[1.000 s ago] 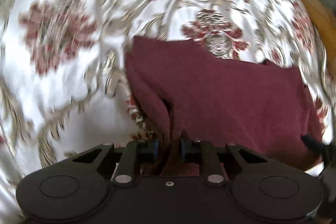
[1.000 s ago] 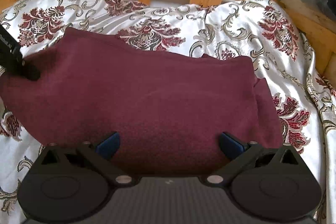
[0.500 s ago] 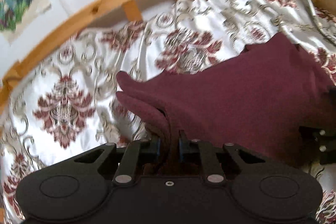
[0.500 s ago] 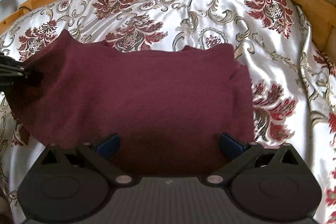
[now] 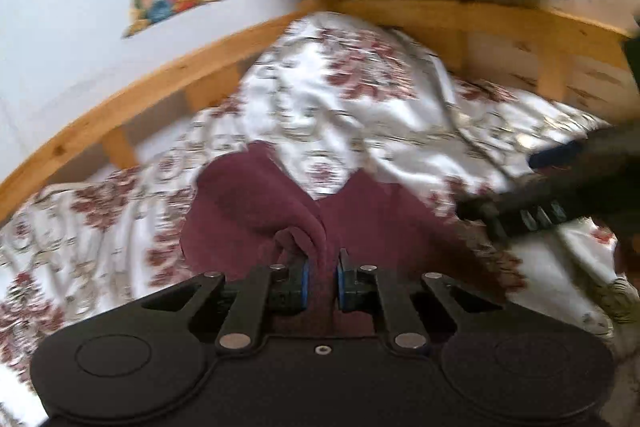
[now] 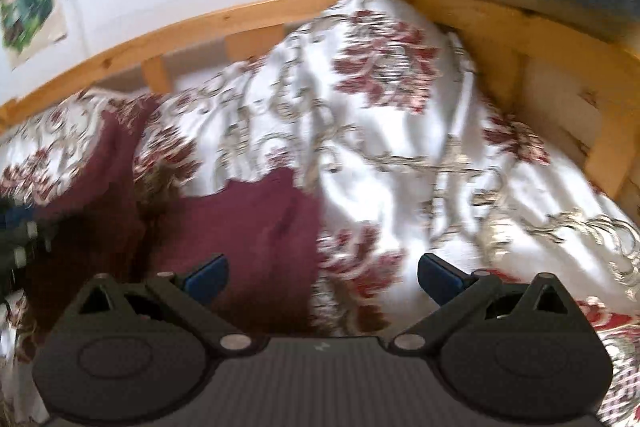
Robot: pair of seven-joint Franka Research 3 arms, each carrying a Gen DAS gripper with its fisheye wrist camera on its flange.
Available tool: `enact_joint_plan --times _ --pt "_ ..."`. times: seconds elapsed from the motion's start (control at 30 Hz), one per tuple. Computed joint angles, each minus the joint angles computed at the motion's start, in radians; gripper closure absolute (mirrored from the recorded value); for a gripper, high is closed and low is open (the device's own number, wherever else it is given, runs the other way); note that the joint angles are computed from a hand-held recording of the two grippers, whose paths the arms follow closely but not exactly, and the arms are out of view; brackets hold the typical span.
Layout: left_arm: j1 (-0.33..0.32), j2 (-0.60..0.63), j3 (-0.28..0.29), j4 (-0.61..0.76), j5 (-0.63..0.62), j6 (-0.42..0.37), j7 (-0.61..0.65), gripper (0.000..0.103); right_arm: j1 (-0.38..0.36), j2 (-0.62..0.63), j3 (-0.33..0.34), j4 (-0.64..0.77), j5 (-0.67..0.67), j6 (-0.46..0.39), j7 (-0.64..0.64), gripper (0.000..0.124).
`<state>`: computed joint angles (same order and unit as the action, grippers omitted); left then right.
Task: Fold small clothes
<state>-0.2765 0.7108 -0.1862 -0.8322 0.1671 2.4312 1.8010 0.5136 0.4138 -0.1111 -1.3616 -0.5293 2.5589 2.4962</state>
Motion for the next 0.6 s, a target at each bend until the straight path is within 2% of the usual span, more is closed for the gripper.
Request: enact_joint_plan --times 0.13,0.2,0.23,0.33,0.37,0.4,0.43,0.47,0.53,0.6 --pt "-0.023 0.028 -0.013 -0.003 -0.017 -0.019 -0.026 0.090 -0.008 -0.033 -0.023 -0.066 -0.031 0.056 0.081 0.021" --pt "-0.029 0.010 -0.011 -0.059 -0.009 0.011 -0.034 0.089 -0.017 -0.040 -0.022 -0.090 -0.033 0.109 0.115 0.021" --pt "-0.029 -0.007 -0.010 -0.099 -0.002 0.037 -0.032 0.085 -0.021 -0.041 -0.021 -0.096 -0.030 0.132 0.121 0.021" --pt "0.011 -0.065 -0.059 -0.209 -0.036 0.102 0.026 0.068 -0.031 -0.031 -0.015 -0.099 -0.009 0.200 0.114 0.021" --pt "0.034 -0.087 -0.082 -0.239 -0.063 0.109 0.055 0.055 -0.033 -0.024 -0.014 -0.094 0.004 0.219 0.105 0.021" --pt "0.055 -0.094 -0.106 -0.247 -0.095 0.105 0.090 0.047 -0.037 -0.017 -0.010 -0.091 0.023 0.240 0.090 0.021" --pt "0.079 -0.108 -0.133 -0.264 -0.132 0.105 0.132 0.033 -0.039 -0.009 -0.008 -0.087 0.043 0.260 0.076 0.021" --pt "0.100 -0.124 -0.153 -0.284 -0.168 0.111 0.170 0.024 -0.037 -0.008 -0.011 -0.090 0.059 0.278 0.067 0.021" --pt "0.155 -0.179 -0.204 -0.367 -0.255 0.154 0.273 0.017 -0.041 0.005 -0.006 -0.089 0.108 0.324 0.037 0.021" --pt "0.189 -0.217 -0.229 -0.417 -0.322 0.177 0.362 0.012 -0.039 0.016 -0.003 -0.087 0.159 0.357 0.005 0.021"
